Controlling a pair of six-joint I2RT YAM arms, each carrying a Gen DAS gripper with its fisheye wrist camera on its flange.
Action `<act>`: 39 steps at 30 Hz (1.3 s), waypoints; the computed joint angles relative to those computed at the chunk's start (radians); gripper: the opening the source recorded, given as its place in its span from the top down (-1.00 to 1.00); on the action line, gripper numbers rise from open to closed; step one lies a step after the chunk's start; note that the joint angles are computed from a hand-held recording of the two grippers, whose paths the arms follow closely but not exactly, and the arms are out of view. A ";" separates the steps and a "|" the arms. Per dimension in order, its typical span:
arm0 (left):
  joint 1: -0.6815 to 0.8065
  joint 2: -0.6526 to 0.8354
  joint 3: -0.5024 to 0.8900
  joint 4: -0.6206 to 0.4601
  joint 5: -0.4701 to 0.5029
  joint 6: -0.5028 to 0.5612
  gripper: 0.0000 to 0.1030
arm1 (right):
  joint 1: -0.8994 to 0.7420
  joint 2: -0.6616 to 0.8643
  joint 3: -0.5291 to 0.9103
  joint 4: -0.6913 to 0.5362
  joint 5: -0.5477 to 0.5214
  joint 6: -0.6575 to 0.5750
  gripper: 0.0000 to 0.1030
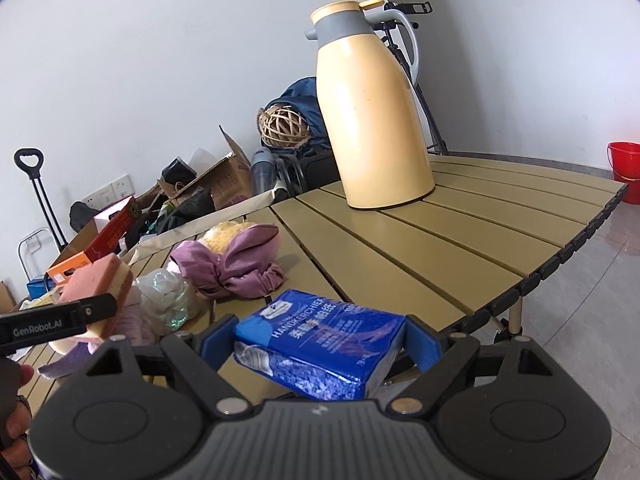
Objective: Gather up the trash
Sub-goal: 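Lift the tissue pack and pink sponge and carry both toward the black bin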
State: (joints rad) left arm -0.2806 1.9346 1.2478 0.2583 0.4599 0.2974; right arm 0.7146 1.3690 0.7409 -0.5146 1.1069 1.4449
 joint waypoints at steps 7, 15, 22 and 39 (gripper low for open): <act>0.004 -0.017 -0.041 0.071 0.009 0.000 -0.93 | 0.000 -0.002 -0.001 -0.001 -0.001 0.000 -0.69; 0.003 -0.087 -0.142 0.166 0.012 0.001 -0.93 | 0.007 -0.009 -0.010 0.009 0.004 -0.008 -0.69; 0.033 -0.170 -0.234 0.216 0.047 -0.042 -0.93 | 0.030 -0.020 -0.018 0.023 0.010 -0.030 -0.69; 0.112 -0.468 -0.518 0.243 0.092 -0.066 -0.93 | 0.176 -0.067 -0.011 0.055 0.058 -0.141 -0.69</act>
